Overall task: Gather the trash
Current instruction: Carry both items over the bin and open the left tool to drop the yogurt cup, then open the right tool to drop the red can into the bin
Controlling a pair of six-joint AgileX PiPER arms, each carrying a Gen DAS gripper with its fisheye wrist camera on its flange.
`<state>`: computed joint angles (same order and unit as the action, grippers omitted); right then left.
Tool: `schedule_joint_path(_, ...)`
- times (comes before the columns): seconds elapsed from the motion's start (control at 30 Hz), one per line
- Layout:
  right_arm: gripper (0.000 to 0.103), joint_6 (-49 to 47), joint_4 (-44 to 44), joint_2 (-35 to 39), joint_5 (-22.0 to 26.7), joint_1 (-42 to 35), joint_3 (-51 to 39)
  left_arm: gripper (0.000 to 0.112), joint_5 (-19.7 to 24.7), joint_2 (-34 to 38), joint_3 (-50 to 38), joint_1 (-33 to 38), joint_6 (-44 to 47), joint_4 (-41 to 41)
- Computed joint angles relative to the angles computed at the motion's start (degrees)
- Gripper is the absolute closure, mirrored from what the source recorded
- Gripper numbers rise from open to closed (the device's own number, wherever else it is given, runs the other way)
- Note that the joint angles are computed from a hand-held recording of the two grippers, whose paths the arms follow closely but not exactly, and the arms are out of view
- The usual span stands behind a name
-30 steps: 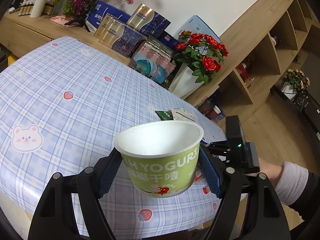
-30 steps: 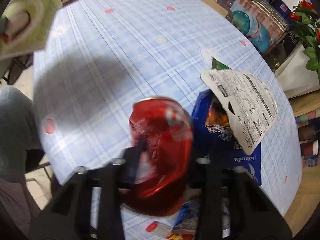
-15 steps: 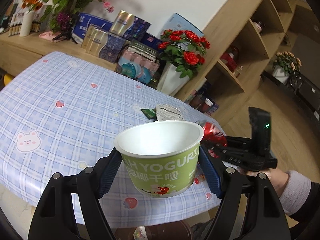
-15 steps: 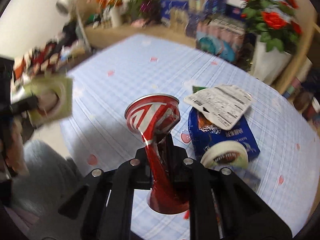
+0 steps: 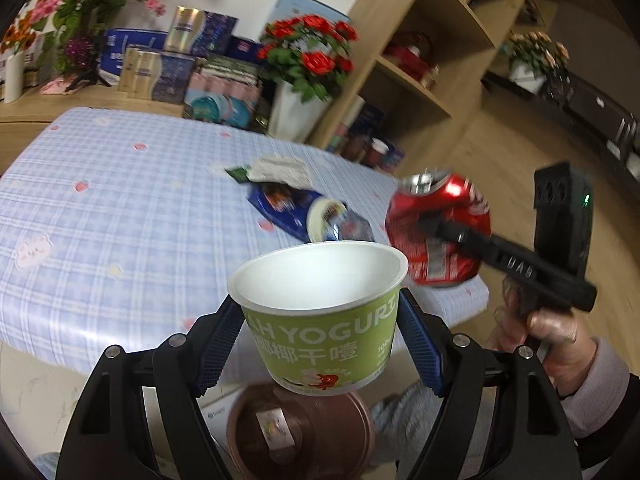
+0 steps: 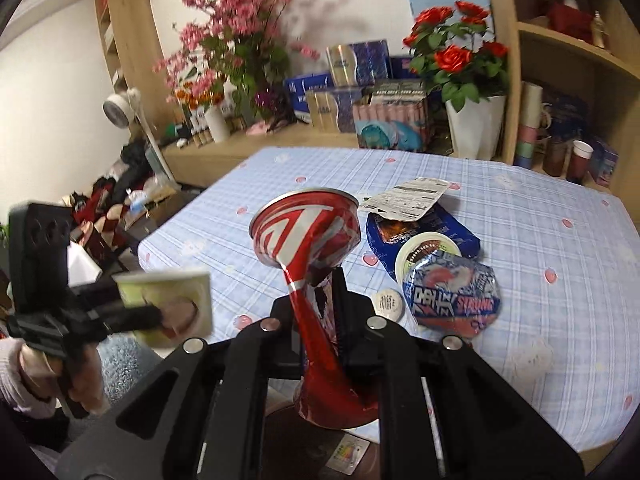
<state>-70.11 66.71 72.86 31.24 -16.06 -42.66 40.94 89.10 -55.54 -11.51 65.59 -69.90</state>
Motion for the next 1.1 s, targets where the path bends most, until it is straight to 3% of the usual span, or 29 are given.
schedule_joint_path(0.4, 0.089, -8.02, 4.56, -10.87, 9.63, -14.19, 11.52, 0.037, -4.14, 0.09, 7.18, -8.79, -1.82, 3.20)
schedule_joint_path(0.67, 0.089, -12.95, 4.19, -13.09, 18.93, -28.08, 14.20, 0.036, -8.38, 3.83, 4.39, -16.25, -9.16, 8.46)
schedule_joint_path(0.73, 0.089, -14.39, 4.18, -12.74, 21.67, -31.81, 14.17, 0.031, -8.96, 3.21, 3.29, -17.75, -10.40, 10.04)
schedule_joint_path(0.83, 0.089, -15.55, 4.00, -13.26, 23.88, -35.09, 14.37, 0.021, -12.42, 0.32, 2.39, -19.86, -18.65, 16.80)
schedule_joint_path(1.0, 0.089, -16.25, 3.56, -14.26, 27.38, -38.37, 14.37, 0.015, -17.65, -8.68, 5.01, -19.38, -22.75, 18.44)
schedule_joint_path(1.1, 0.089, -16.20, 2.82, -15.45, 28.36, -38.55, 14.51, 0.015, -20.58, -13.74, 6.40, -18.74, -29.50, 24.56)
